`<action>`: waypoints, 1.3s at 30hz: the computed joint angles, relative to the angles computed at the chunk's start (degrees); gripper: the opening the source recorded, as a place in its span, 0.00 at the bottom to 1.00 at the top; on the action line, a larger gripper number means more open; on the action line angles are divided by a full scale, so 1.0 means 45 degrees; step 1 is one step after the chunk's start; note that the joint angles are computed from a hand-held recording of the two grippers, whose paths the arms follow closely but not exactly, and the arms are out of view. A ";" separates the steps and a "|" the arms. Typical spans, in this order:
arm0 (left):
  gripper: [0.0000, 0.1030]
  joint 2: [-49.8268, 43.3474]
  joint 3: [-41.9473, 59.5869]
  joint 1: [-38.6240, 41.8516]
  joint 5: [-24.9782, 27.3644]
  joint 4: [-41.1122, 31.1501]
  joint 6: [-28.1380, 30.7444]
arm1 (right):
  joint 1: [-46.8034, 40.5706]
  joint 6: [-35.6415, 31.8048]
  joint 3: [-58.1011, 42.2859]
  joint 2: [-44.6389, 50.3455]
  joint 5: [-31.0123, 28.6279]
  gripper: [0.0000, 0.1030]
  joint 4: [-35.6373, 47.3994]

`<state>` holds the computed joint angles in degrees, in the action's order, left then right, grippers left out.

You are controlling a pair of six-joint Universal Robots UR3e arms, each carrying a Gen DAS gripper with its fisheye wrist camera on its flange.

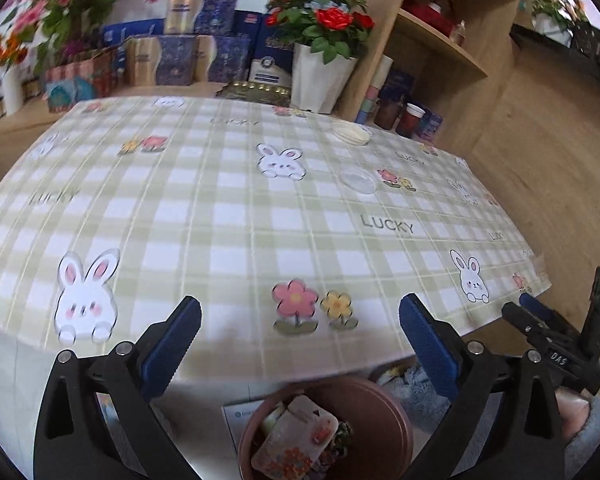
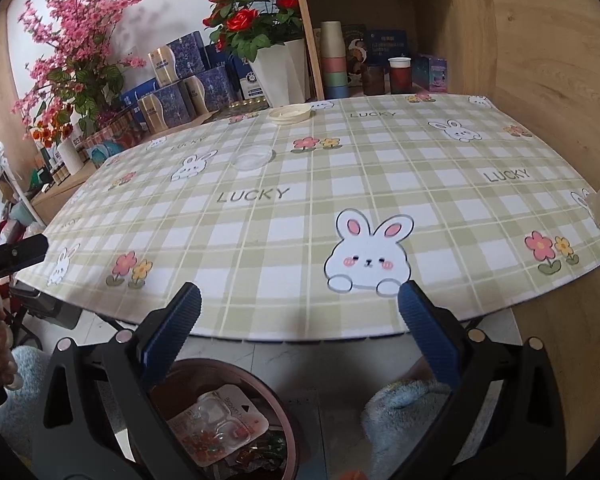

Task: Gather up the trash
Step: 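Raise both grippers back over the two lids on the table, then grasp the clear plastic lid with the left gripper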

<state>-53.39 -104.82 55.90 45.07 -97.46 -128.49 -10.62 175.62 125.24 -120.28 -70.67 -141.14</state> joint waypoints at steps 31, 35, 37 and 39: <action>0.85 -2.0049 1.8466 -1.2011 0.7678 0.5587 -0.7384 | -0.0761 0.0438 -0.9349 1.0125 -0.0036 0.94 0.0088; 0.62 -2.0004 1.8937 -1.1605 0.7245 0.4964 -0.7633 | -0.0323 0.0288 -1.1208 1.1199 -0.0045 0.94 0.0913; 0.62 -1.9187 1.7739 -1.1057 0.6419 0.5250 -0.7768 | -0.0060 -0.0116 -1.2335 1.1805 0.0025 0.94 0.1439; 0.62 -1.8158 1.6114 -1.0578 0.5921 0.6085 -0.7777 | 0.0236 -0.0512 -1.3894 1.2695 -0.0029 0.94 0.2072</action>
